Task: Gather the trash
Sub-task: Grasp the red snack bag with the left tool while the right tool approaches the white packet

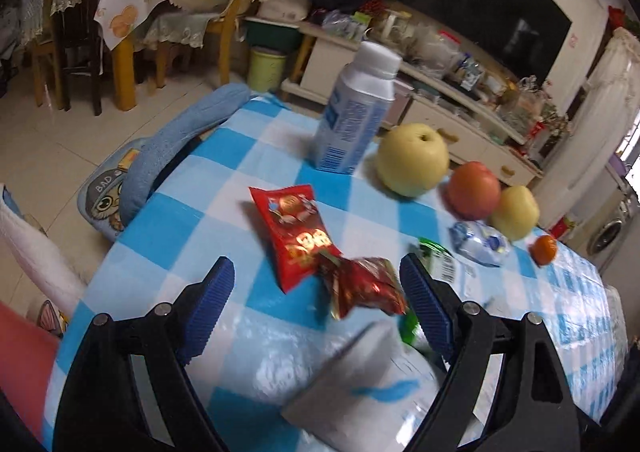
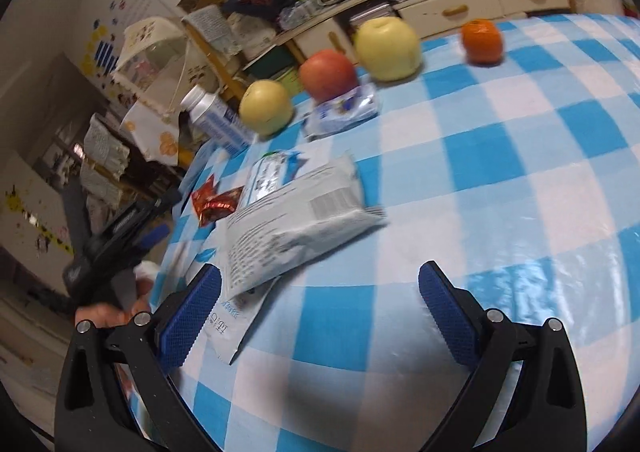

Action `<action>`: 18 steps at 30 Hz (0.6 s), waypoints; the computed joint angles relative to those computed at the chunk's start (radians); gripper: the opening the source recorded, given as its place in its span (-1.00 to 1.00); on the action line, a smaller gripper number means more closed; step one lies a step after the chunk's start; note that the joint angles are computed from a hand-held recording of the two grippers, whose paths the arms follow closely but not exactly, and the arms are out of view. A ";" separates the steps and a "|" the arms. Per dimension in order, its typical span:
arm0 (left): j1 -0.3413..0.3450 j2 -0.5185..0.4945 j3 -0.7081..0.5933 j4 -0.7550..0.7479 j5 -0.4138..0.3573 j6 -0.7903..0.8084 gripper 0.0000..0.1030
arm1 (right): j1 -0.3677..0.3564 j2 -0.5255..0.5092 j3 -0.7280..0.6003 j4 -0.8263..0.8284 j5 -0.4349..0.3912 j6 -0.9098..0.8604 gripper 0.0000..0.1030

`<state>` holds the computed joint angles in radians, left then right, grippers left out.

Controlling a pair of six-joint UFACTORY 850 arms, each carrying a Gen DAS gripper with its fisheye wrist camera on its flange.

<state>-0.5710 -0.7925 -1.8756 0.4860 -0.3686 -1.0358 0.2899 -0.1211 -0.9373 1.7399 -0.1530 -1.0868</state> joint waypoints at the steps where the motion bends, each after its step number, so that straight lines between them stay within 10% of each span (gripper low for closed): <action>1: 0.004 -0.031 -0.050 -0.033 -0.037 0.032 0.66 | 0.012 -0.015 -0.016 -0.011 0.010 -0.011 0.89; 5: 0.006 -0.139 -0.222 -0.103 -0.139 0.124 0.59 | 0.026 -0.059 -0.060 -0.001 0.000 -0.064 0.87; 12: 0.008 -0.334 -0.548 -0.219 -0.375 0.259 -0.09 | 0.004 -0.095 -0.083 -0.032 -0.023 -0.039 0.87; 18: -0.031 -0.302 -0.479 -0.230 -0.331 0.378 -0.24 | -0.017 -0.086 -0.075 -0.160 -0.030 0.071 0.87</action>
